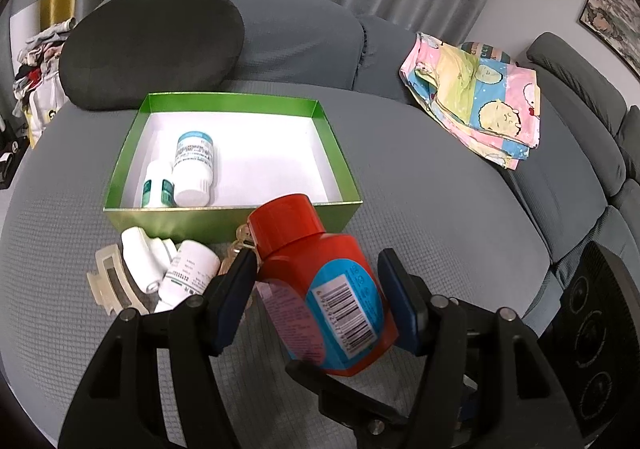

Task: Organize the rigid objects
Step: 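Lift the red bottle and carry it over the green box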

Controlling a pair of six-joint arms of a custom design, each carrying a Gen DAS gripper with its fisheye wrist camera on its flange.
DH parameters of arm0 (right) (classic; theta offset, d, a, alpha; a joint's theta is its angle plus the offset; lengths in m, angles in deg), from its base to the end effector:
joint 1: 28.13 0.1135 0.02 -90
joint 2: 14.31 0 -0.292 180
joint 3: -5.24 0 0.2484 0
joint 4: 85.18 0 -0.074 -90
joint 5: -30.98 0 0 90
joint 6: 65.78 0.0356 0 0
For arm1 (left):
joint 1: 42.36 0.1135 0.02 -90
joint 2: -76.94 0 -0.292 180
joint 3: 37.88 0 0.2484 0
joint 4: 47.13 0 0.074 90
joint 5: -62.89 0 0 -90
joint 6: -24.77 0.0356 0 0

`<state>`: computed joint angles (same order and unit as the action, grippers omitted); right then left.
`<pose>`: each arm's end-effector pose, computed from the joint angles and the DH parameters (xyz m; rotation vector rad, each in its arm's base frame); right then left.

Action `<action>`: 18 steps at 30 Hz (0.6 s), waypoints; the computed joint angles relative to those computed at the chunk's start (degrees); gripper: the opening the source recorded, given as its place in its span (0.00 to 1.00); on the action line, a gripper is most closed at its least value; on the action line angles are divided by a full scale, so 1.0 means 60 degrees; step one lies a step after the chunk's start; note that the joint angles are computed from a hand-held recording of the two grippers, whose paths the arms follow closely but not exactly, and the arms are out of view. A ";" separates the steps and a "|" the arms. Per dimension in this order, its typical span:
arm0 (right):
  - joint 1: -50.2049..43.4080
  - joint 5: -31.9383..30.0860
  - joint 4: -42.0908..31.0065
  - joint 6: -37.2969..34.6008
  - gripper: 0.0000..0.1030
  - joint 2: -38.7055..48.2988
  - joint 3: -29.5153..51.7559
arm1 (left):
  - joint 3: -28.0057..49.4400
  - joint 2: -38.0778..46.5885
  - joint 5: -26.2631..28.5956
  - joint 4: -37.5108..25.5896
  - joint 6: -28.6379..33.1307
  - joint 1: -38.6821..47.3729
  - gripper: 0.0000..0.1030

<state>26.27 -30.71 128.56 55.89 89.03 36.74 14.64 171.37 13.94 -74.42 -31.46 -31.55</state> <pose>0.1579 0.1916 0.0966 -0.1647 2.1557 0.3171 0.2629 0.0264 0.1444 0.6555 2.3779 -0.6811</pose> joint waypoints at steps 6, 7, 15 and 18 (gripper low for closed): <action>-0.0207 -0.0059 -0.0121 -0.0192 0.42 -0.0225 0.0030 | 0.0193 -0.0007 -0.0046 0.0095 -0.0207 -0.0217 0.60; -0.0255 -0.0078 -0.0161 -0.0235 0.42 -0.0266 0.0051 | 0.0229 0.0003 -0.0048 0.0104 -0.0230 -0.0244 0.60; -0.0642 -0.0296 -0.0108 -0.0518 0.42 -0.0409 0.0075 | 0.0698 0.0169 -0.0116 0.0126 -0.0539 -0.0534 0.60; -0.0818 -0.0389 -0.0102 -0.0654 0.42 -0.0469 0.0102 | 0.0907 0.0266 -0.0162 0.0153 -0.0706 -0.0681 0.60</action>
<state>21.36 -33.04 127.95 51.96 86.21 37.35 20.08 172.96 12.97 -73.51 -35.70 -35.64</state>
